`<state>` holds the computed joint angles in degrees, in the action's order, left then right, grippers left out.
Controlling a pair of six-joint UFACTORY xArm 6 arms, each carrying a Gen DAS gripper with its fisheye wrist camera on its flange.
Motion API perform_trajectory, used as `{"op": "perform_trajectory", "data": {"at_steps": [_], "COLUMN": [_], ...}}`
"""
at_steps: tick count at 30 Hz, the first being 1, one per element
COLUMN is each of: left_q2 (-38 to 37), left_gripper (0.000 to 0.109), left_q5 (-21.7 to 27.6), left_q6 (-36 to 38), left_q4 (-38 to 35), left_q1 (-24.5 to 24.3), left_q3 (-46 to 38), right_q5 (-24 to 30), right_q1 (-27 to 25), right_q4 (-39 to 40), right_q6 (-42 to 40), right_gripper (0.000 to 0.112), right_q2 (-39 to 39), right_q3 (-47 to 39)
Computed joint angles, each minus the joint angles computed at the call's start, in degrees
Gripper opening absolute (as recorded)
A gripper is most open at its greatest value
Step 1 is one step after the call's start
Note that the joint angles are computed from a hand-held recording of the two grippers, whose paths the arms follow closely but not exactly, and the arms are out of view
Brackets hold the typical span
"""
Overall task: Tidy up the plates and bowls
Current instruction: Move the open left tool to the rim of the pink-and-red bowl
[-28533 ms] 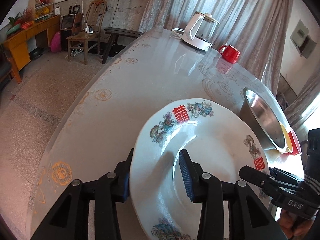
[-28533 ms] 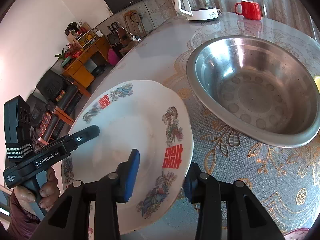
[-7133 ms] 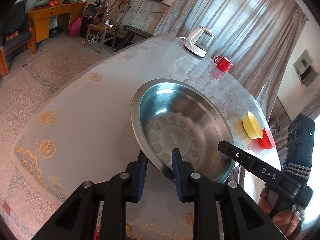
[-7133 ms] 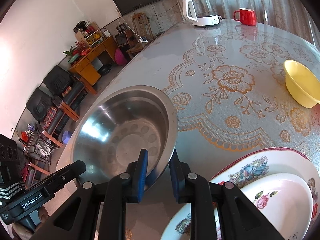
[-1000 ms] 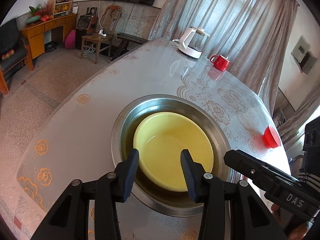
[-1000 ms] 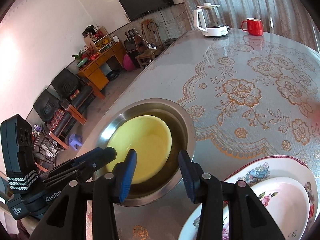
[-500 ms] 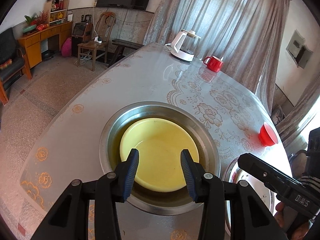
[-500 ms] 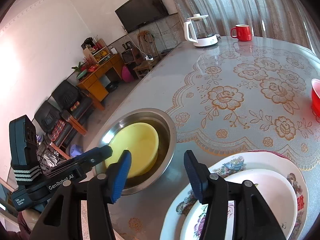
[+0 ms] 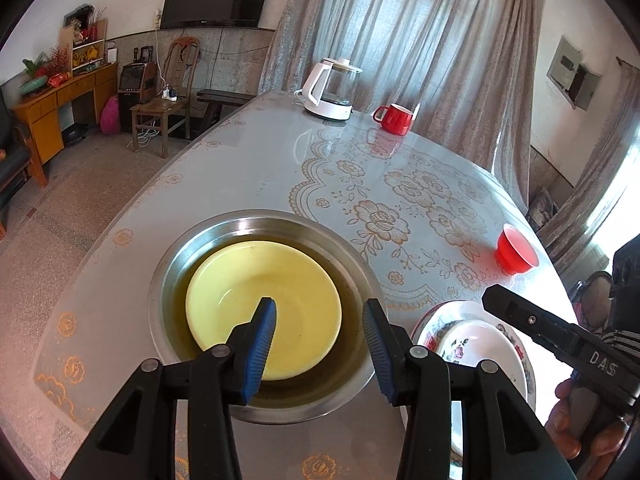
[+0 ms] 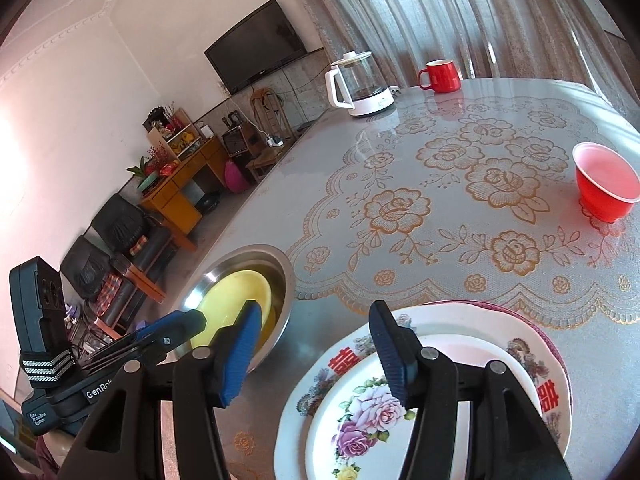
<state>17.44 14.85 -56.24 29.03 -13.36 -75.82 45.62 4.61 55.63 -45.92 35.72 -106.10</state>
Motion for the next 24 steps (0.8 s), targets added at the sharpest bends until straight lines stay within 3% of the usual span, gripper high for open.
{"op": "perform_trajectory", "data": {"at_steps": [9, 24], "left_q2": [1.8, 10.3], "left_gripper": [0.046, 0.048], "left_q5": [2.7, 8.8], "left_q6": [2.0, 15.0], "left_q4": [-0.2, -7.4], "left_q1": [-1.8, -6.0], "left_q3": [-3.5, -16.6], "right_q5": [-2.0, -6.1], "right_q1": [-3.7, -8.2], "right_q4": [0.6, -3.7], "right_q6": [2.5, 7.9], "right_gripper": [0.057, 0.057], "right_q2": [0.3, 2.1], "right_q3": [-0.1, -0.5]}}
